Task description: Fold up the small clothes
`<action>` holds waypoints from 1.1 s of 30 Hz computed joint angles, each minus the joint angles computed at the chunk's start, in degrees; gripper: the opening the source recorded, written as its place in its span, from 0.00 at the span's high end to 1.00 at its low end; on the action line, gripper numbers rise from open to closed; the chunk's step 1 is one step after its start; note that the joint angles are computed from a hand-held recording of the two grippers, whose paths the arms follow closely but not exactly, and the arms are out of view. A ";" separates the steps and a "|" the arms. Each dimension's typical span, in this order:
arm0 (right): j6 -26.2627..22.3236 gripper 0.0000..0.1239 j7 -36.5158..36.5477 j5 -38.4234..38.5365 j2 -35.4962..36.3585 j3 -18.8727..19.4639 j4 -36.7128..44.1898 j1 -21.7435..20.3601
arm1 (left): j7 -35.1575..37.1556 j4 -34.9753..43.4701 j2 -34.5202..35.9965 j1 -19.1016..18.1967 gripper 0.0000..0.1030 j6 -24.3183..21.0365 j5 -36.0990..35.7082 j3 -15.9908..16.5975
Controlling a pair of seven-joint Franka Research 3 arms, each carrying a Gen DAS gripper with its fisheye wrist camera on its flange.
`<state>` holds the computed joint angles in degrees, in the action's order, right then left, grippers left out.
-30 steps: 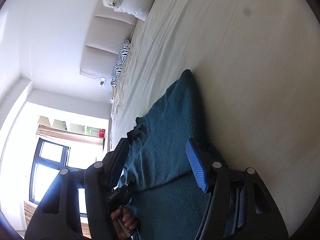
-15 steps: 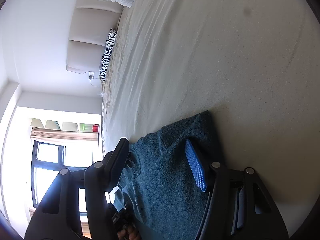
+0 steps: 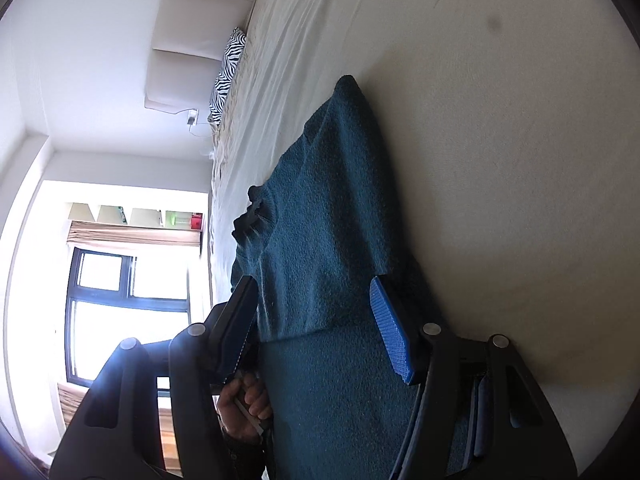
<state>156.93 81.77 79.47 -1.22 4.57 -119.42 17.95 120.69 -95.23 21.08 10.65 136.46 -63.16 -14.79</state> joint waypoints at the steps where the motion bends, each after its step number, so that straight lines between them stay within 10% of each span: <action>1: 0.47 0.54 -0.56 0.08 -0.80 0.20 -0.95 0.21 | 0.08 -0.11 -0.08 0.02 0.88 0.05 -0.05 -0.01; 13: 13.25 0.52 14.98 -14.20 -10.41 3.33 -11.44 7.80 | -2.80 -0.60 -1.90 0.29 0.86 -2.83 0.96 0.99; 18: 17.71 0.52 19.00 -16.76 -13.94 5.52 -14.91 13.76 | 4.30 -13.62 -15.25 3.49 0.20 -1.54 -13.13 4.15; 25: 23.29 0.52 11.24 -5.05 -6.71 3.98 -8.14 23.89 | 2.31 -28.81 -27.91 5.78 0.19 2.43 -19.15 15.55; 33: 23.21 0.52 15.32 -9.32 -0.93 9.05 -1.72 22.05 | -1.16 -31.04 -29.10 6.51 0.23 10.09 -23.70 21.09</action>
<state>180.14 97.08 70.15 -2.16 13.62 -121.14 40.00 119.53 -126.27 -8.03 17.17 146.55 -86.86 6.30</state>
